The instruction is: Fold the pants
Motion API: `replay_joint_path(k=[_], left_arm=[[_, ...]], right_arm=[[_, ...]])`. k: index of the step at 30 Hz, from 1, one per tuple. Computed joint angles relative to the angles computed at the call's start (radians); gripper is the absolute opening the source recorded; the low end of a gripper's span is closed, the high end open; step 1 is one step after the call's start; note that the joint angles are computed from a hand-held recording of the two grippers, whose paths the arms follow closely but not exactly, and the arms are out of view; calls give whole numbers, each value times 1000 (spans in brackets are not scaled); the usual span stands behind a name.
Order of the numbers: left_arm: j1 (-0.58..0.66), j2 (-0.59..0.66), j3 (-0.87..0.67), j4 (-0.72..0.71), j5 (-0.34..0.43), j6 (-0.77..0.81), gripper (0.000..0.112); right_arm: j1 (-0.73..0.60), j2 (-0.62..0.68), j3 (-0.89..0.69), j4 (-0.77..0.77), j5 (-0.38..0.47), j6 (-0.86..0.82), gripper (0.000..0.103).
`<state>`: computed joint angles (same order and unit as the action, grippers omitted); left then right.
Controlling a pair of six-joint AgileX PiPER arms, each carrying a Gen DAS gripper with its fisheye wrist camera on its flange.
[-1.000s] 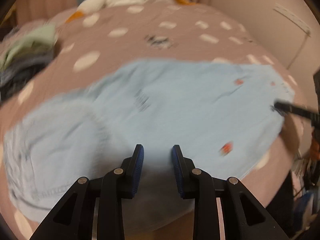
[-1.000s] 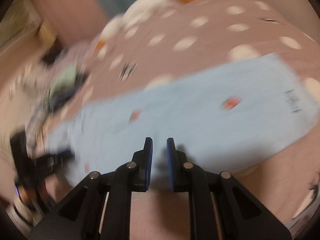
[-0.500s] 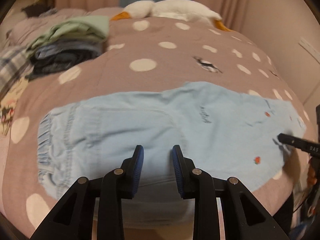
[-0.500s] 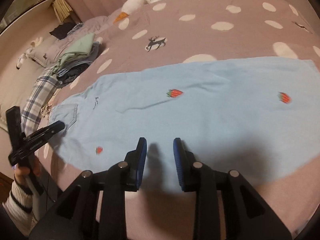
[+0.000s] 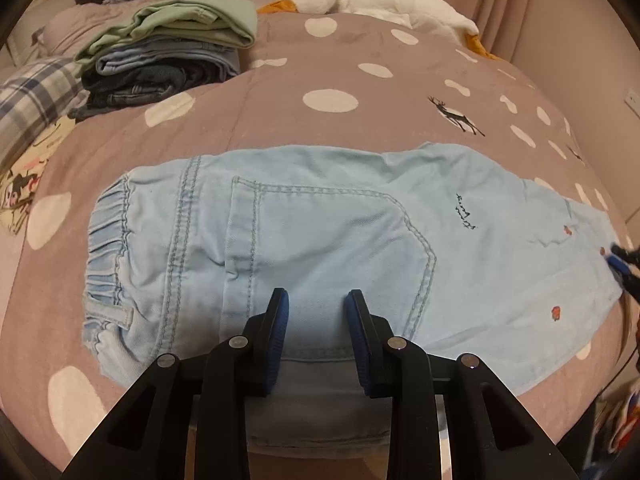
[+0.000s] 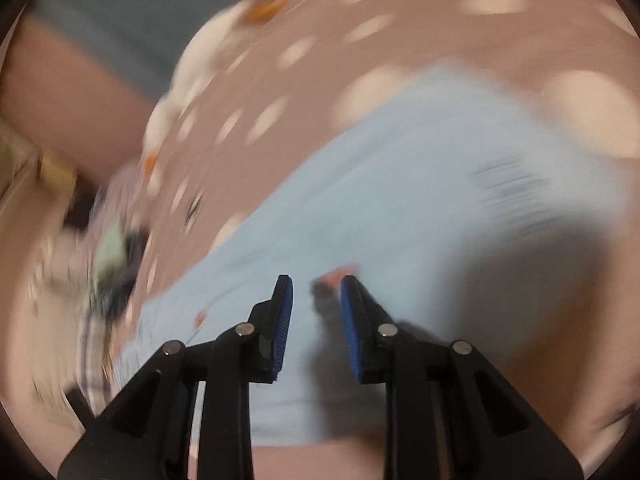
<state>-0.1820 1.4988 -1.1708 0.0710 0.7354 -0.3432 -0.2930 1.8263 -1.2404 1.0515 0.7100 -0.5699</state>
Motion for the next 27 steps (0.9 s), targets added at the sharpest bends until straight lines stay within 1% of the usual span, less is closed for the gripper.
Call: replay_joint_path(k=[2, 3, 4, 6, 7, 8, 9, 10, 12, 15, 16, 18, 19, 20, 22, 23, 24, 25, 26, 27], left_arm=[[-9, 8, -26, 20, 34, -26, 30], [-20, 13, -42, 41, 56, -47, 30], [-38, 20, -66, 71, 83, -76, 30], [-69, 22, -96, 107, 103, -111, 30], [-87, 22, -111, 118, 107, -124, 30], [-107, 20, -132, 121, 109, -128, 30], [-122, 25, -155, 103, 109, -114, 30], [-129, 32, -175, 72, 108, -91, 30], [-137, 64, -228, -72, 106, 6, 30], [-134, 129, -279, -314, 110, 147, 30], [-142, 152, -293, -365, 112, 165, 30], [-163, 201, -321, -431, 112, 174, 30], [-172, 230, -339, -463, 116, 174, 31], [-173, 247, -349, -487, 121, 177, 30], [-171, 290, -375, -571, 136, 188, 30], [-168, 300, -379, -610, 142, 198, 30], [-165, 317, -393, -657, 150, 213, 30], [-163, 332, -413, -682, 159, 221, 30], [-164, 347, -437, -714, 168, 233, 30], [-165, 363, -464, -745, 175, 244, 30]], right_arm=[[-92, -33, 39, -44, -59, 35, 19], [-146, -47, 56, -14, -51, 27, 19], [-211, -60, 76, 55, -5, -6, 20], [-304, -112, 145, 192, 50, -111, 35], [-326, -139, 174, 217, 52, -140, 45], [-346, -168, 205, 227, 59, -156, 45], [-367, -180, 231, 236, 91, -172, 46], [-380, -179, 251, 239, 129, -178, 45], [-387, -168, 282, 251, 171, -196, 45], [-346, -147, 321, 314, 181, -277, 45], [-326, -139, 319, 317, 157, -298, 42], [-265, -130, 304, 318, 68, -306, 35], [-247, -117, 297, 341, 39, -325, 29], [-234, -95, 285, 365, 19, -329, 19], [-229, -53, 258, 403, 7, -342, 9], [-216, -50, 258, 433, -12, -366, 6], [-210, -54, 251, 426, -28, -362, 8], [-185, -87, 256, 418, -81, -374, 7], [-146, -134, 272, 431, -144, -425, 6], [-118, -160, 274, 447, -179, -473, 6]])
